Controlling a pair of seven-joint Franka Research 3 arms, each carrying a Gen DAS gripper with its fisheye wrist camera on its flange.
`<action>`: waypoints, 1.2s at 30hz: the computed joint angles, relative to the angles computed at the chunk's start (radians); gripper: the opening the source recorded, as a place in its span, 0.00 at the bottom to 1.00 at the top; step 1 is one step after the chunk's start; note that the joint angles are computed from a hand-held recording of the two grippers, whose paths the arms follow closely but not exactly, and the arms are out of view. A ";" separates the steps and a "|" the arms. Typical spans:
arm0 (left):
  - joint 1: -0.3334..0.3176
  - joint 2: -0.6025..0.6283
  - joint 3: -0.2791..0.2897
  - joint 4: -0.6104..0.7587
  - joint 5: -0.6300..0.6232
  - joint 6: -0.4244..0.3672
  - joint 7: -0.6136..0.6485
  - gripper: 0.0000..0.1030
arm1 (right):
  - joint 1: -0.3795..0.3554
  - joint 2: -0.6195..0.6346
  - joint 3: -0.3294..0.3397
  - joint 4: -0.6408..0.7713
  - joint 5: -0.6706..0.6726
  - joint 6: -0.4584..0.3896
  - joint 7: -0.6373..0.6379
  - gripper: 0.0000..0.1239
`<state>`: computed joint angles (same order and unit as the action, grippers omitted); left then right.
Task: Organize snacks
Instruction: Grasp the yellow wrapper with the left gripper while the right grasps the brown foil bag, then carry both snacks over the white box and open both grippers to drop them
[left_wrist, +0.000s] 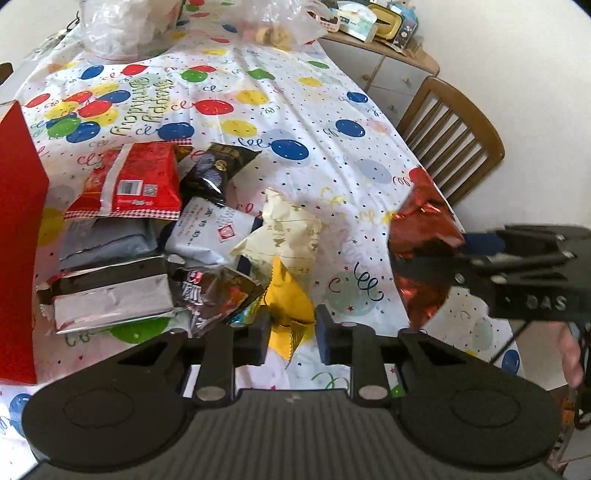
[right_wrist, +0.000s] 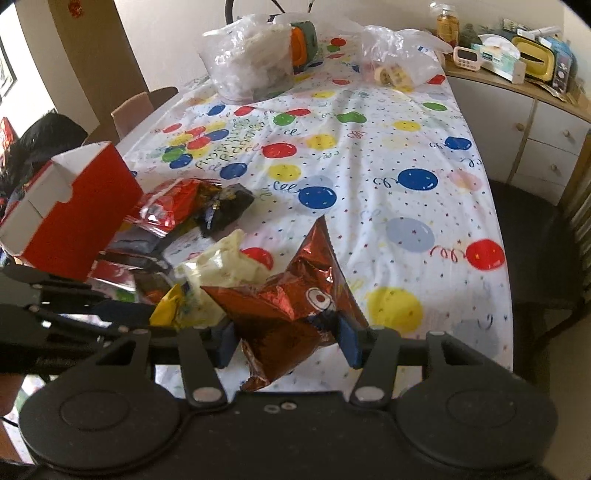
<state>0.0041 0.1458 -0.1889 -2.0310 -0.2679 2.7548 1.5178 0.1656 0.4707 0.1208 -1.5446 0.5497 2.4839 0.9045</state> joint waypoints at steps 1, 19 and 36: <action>0.004 -0.007 -0.001 -0.007 -0.011 0.000 0.006 0.20 | 0.000 -0.015 0.002 -0.020 0.007 0.007 0.001 0.43; 0.009 -0.154 0.065 -0.133 -0.283 -0.034 0.270 0.14 | 0.073 -0.215 -0.007 -0.246 0.031 0.083 0.099 0.43; -0.031 -0.374 0.225 -0.243 -0.319 -0.007 0.377 0.14 | 0.163 -0.255 0.023 -0.232 -0.010 0.122 0.144 0.43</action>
